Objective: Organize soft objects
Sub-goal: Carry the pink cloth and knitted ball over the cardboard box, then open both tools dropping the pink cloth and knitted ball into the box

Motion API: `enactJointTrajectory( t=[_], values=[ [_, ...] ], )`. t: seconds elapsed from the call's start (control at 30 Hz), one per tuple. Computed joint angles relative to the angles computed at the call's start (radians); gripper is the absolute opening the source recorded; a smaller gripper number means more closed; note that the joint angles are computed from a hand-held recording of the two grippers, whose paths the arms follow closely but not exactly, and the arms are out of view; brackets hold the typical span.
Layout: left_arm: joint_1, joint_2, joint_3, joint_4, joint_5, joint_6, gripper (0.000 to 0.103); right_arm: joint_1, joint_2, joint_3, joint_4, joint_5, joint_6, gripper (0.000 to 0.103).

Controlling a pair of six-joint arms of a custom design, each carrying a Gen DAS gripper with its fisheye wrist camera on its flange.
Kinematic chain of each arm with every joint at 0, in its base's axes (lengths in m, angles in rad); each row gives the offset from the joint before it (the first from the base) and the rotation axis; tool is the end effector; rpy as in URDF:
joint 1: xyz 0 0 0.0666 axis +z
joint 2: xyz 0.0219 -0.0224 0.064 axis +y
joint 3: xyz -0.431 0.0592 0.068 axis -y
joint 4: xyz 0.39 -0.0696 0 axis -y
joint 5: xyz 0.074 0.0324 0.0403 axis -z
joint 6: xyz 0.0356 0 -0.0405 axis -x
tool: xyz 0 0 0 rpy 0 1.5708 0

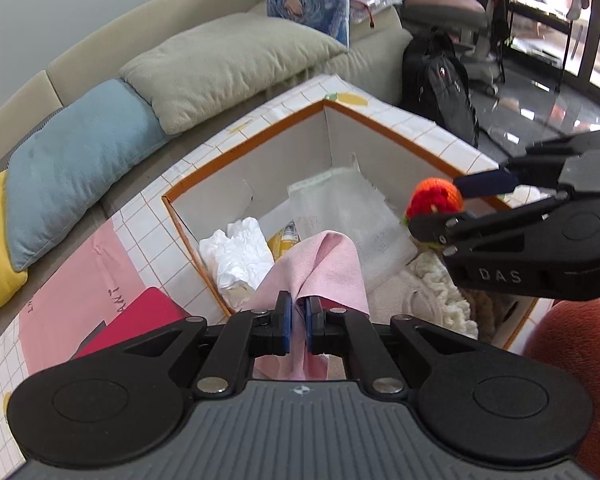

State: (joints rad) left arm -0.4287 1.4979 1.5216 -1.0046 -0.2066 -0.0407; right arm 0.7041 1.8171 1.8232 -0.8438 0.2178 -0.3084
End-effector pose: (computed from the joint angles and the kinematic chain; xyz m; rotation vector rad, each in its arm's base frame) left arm 0.4654 -0.2051 0.4841 0.5094 2.4722 0.1089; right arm 0.5049 0.4182 0.4534 -0.3717 2.3646 0.2165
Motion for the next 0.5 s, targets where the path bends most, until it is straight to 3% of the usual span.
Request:
enactJointTrajectory(
  t=[0.4,0.5],
  values=[
    [0.001,0.052,0.031,-0.047,0.003,-0.016,0.014,-0.002,0.080,0.081,-0.070,0.041,0.094,0.049],
    [0.007,0.039,0.024,-0.028,0.010,-0.016,0.029,0.001,0.087,0.097,-0.092,0.044,0.093,0.053]
  ],
)
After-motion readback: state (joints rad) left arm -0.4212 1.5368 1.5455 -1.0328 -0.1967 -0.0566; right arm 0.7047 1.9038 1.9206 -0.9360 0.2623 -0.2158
